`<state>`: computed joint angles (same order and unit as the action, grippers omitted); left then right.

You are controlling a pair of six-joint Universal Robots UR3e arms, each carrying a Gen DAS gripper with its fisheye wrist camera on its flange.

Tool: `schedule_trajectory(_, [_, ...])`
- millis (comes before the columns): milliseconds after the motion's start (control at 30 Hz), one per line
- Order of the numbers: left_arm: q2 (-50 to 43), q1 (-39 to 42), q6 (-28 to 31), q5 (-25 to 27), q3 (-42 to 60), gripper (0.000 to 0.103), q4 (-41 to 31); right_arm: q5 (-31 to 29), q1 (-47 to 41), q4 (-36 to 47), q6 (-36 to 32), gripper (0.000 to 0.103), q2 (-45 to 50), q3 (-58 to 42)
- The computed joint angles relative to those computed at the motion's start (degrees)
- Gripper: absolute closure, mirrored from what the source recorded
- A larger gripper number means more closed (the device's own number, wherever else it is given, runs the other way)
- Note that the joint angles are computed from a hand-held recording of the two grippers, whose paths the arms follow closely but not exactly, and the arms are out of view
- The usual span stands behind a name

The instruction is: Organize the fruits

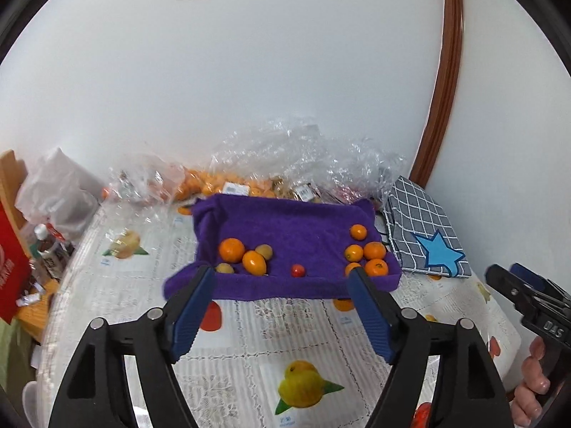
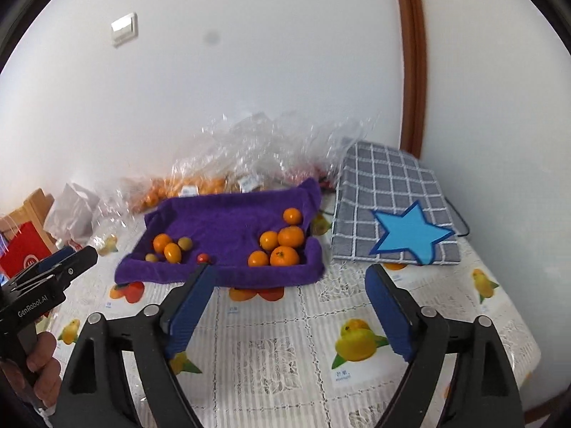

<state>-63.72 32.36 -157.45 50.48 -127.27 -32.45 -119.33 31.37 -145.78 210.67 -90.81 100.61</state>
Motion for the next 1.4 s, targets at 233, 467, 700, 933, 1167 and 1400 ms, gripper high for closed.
schedule_trajectory(233, [7.42, 0.79, -0.06, 1.64, -1.29, 0.025, -3.85, -3.54, 4.39, 5.72, 3.09, 0.006, -1.74, -1.17])
schedule_trajectory(467, [8.09, 0.23, -0.06, 2.35, -1.12, 0.025, -5.89, -3.77, 5.28, 7.66, 4.37, 0.006, -2.43, -1.45])
schedule_trajectory(700, [8.75, 0.14, 0.94, 1.76, -0.98, 0.025, -7.89, -6.12, 6.65, 9.61, 5.54, 0.006, -2.56, -1.99])
schedule_trajectory(933, [9.09, -0.13, 0.86, 1.79, -1.25, 0.025, -7.97, -4.01, 5.56, 8.73, 6.41, 0.006, -4.21, -0.24])
schedule_trajectory(1167, [9.73, 0.29, 1.08, 1.66, -1.53, 0.025, -8.17, -4.76, 5.85, 9.54, 7.2, 0.006, -4.16, -0.47])
schedule_trajectory(1400, [9.79, 1.19, 1.5, 0.78, -1.29, 0.025, -8.82, -5.47, 6.25, 10.13, 7.43, 0.006, -3.8, -0.94])
